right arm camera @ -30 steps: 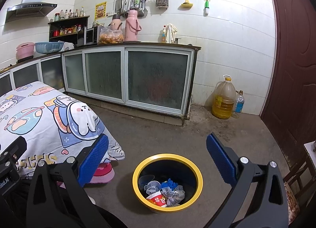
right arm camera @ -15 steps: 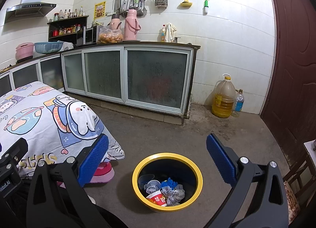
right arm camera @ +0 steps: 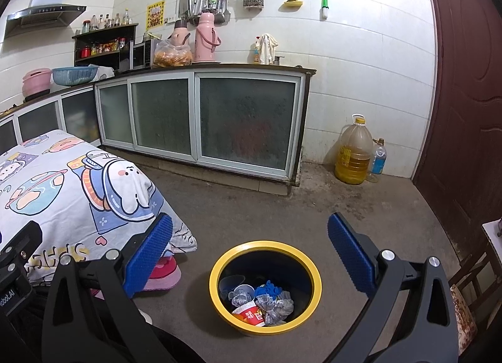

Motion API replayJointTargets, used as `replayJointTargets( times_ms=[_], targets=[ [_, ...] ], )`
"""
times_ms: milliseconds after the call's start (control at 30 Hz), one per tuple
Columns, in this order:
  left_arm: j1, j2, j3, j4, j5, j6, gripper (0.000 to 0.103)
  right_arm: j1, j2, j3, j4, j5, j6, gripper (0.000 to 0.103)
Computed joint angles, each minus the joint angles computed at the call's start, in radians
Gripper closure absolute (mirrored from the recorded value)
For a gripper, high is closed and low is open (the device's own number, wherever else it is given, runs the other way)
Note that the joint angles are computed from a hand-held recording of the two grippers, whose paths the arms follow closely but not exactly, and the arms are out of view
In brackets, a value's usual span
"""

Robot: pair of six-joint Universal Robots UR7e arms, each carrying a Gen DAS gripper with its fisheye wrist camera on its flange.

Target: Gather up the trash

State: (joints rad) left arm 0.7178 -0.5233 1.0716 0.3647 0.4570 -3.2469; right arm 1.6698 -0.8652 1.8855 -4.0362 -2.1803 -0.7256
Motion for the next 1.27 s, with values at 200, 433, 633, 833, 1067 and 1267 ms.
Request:
replayJointTargets(
  times_ms=[200,433,633,833,1067,1267],
  targets=[
    [-0.001,-0.003,0.004,-0.010,0.000,0.009,0.008,-0.001,-0.003,-0.002,0.008,-0.003,0.004,0.008],
    [-0.004,-0.003,0.005,-0.008,0.004,0.007,0.008,-0.001,-0.004,-0.002,0.010,-0.004,0.004,0.008],
    [-0.004,-0.003,0.003,-0.006,0.001,0.005,0.008,-0.001,-0.005,-0.002,0.011,-0.003,0.004,0.008],
    [-0.003,-0.004,0.003,-0.008,0.004,0.008,0.008,-0.002,-0.008,0.000,0.012,-0.003,0.005,0.008],
    [-0.002,-0.001,-0.004,0.005,0.005,-0.001,0.008,-0.001,-0.008,-0.001,0.014,-0.004,0.006,0.008],
    [-0.002,0.001,-0.007,0.011,0.006,-0.007,0.008,-0.002,-0.009,-0.001,0.015,-0.003,0.005,0.008]
  ],
)
